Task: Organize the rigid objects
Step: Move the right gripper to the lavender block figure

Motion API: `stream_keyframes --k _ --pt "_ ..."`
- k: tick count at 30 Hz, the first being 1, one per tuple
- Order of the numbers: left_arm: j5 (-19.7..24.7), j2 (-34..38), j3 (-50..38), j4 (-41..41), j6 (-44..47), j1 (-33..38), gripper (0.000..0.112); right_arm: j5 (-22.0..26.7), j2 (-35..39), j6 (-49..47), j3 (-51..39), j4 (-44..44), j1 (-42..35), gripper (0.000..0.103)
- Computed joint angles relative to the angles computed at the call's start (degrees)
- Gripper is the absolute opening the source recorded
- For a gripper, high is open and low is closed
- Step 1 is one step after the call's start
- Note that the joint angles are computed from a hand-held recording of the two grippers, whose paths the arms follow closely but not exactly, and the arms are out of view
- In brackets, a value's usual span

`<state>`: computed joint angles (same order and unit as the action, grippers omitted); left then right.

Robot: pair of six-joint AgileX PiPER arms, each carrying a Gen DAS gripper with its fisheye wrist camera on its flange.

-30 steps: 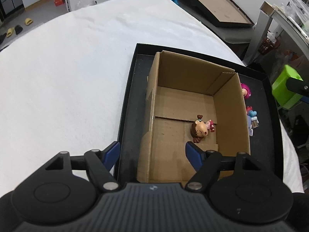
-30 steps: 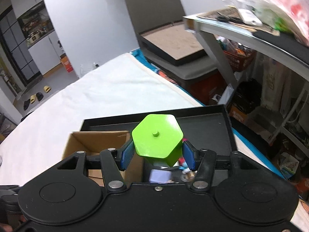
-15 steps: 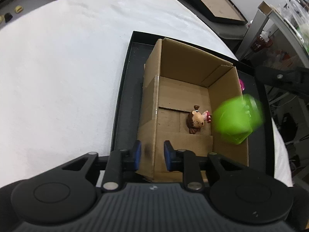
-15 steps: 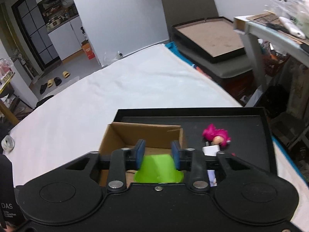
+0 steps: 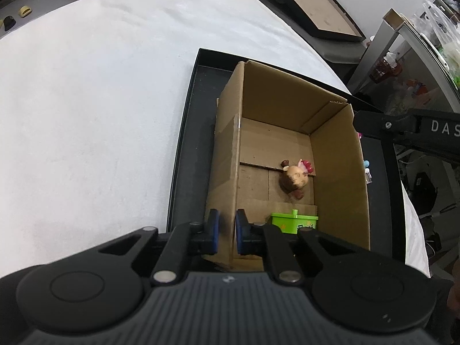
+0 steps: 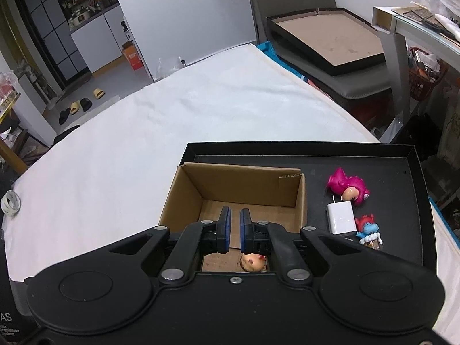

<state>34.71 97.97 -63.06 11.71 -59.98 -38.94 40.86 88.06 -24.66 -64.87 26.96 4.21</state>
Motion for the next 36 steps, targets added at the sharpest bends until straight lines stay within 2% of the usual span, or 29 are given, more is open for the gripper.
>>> stream_keyframes --k 5,8,12,17,20,24,28,36 --pt "0.0 -0.4 0.2 1.2 -0.8 -0.2 0.011 0.6 -0.2 1.2 0.0 -0.5 -1.5 0.01" --pt "1.6 -0.2 -0.5 5.1 -3.7 -1.8 0.011 1.1 -0.6 0.3 0.7 0.3 -3.9 0.016" --pt "3.4 0.4 -1.8 7.1 -5.0 -2.8 0.011 1.5 -0.5 -2.3 1.6 1.6 -7.2 0.018" --pt "5.7 1.0 -3.0 9.6 -7.8 -3.9 0.014 0.4 -0.3 -5.7 3.2 3.3 -10.9 0.033" --pt "7.4 1.6 -4.2 10.8 -9.0 -4.7 0.016 0.4 0.6 -8.5 3.6 5.1 -13.1 0.035" --pt "10.4 3.2 -6.6 11.6 -9.5 -5.8 0.023 0.1 1.5 -12.1 4.8 7.1 -15.6 0.042" --pt "12.3 4.0 -8.0 13.6 -10.6 -7.1 0.041 -0.7 2.9 -14.1 6.0 8.2 -17.0 0.048" --pt "14.5 4.7 -9.5 16.1 -13.3 -8.2 0.049 -2.2 9.4 -17.0 5.5 10.8 -18.0 0.049"
